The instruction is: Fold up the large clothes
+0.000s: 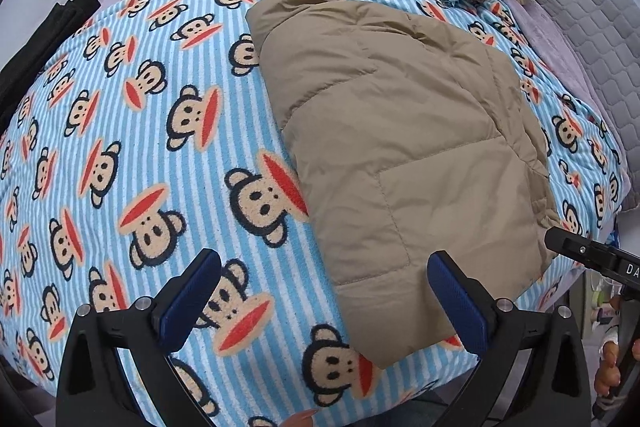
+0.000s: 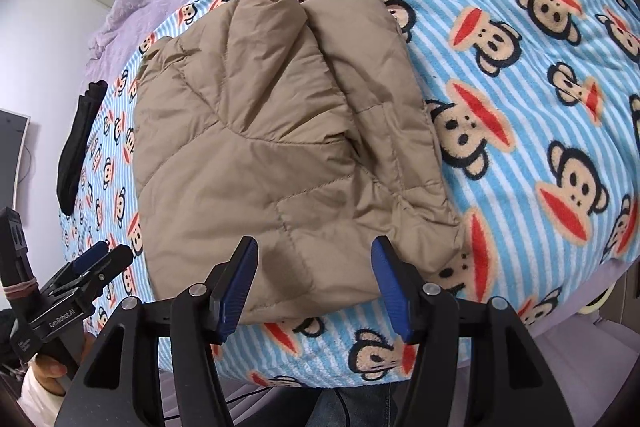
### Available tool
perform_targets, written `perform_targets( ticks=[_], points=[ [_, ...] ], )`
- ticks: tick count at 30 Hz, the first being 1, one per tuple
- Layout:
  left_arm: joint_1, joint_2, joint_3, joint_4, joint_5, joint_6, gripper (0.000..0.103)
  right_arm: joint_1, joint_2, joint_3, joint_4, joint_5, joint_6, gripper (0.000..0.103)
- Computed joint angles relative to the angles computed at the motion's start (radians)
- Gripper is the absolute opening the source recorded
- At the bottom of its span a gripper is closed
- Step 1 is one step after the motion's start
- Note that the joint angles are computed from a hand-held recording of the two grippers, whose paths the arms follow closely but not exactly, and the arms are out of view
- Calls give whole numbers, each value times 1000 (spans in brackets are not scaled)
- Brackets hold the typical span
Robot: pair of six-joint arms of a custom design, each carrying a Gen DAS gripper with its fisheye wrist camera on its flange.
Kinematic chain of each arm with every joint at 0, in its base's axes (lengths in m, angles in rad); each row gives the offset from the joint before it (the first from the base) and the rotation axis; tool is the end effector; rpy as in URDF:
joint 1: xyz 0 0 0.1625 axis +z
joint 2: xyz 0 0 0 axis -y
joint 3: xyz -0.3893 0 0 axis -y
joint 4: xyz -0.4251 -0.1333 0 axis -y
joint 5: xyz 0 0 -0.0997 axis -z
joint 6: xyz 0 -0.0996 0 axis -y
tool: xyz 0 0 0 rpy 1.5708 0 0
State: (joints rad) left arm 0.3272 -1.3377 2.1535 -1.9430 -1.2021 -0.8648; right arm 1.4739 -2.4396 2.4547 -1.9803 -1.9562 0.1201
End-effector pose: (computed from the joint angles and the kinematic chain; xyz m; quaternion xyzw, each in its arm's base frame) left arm -0.3541 -0.2989 0.1050 0.2201 0.9342 -0.0487 0.2764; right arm 0.0707 -0.2634 0.3606 -0.1415 -0.9527 0.1945 0.1856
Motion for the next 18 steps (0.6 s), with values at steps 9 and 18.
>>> perform_targets(
  ticks=[9, 18],
  points=[
    [22, 10, -15, 15, 5, -23, 103, 30, -21, 1, -12, -9, 15, 86],
    [85, 121, -94, -43, -5, -61, 103, -77, 90, -99, -17, 33, -120, 88]
  ],
)
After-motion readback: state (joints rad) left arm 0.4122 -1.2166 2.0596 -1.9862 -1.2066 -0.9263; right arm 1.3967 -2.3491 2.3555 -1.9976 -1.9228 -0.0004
